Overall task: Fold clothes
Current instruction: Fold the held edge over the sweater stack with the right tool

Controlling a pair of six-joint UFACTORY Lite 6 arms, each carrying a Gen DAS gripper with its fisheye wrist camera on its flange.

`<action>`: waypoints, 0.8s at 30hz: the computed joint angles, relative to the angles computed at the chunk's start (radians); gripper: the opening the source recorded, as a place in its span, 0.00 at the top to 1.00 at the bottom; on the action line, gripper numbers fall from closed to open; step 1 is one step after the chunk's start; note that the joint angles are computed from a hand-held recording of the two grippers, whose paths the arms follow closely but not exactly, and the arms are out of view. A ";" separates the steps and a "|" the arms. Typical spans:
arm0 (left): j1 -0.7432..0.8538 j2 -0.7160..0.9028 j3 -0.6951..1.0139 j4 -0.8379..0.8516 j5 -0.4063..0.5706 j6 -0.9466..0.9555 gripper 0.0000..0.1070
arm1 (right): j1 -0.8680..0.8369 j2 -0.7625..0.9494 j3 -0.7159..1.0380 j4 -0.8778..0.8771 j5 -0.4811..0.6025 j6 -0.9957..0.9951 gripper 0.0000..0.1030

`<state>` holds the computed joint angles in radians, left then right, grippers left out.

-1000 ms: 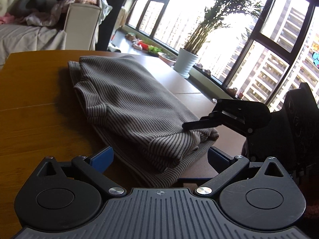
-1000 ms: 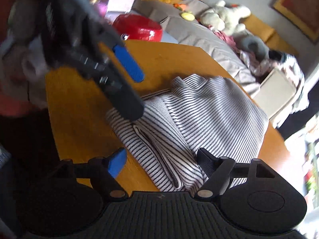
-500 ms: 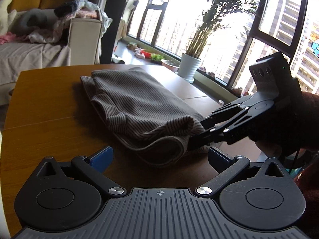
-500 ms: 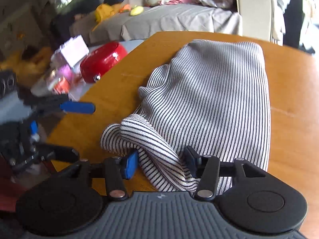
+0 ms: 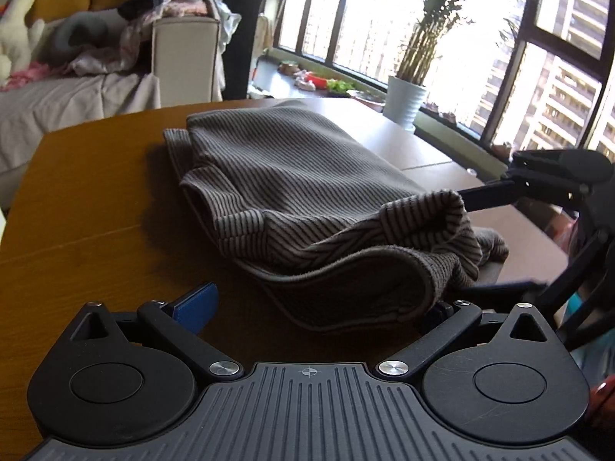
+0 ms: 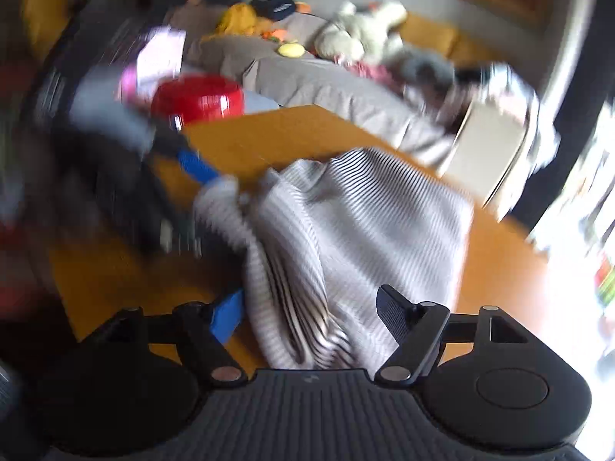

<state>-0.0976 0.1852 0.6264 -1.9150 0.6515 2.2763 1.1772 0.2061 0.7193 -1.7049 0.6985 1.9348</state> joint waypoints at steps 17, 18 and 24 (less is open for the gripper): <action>0.220 -0.087 0.081 0.158 0.224 -0.093 0.04 | -0.032 -0.078 0.030 0.174 -0.028 -0.299 0.70; 0.166 -0.055 0.113 0.111 0.184 -0.046 0.05 | -0.014 -0.098 0.030 0.232 -0.024 -0.363 0.71; -0.057 0.232 0.344 0.066 -0.042 0.032 0.19 | 0.009 -0.345 0.079 0.613 -0.004 -0.850 0.72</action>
<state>-0.1544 0.4168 0.9699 -1.8491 0.6094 2.3086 1.1865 -0.1385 0.7983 -1.0917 0.6948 1.0853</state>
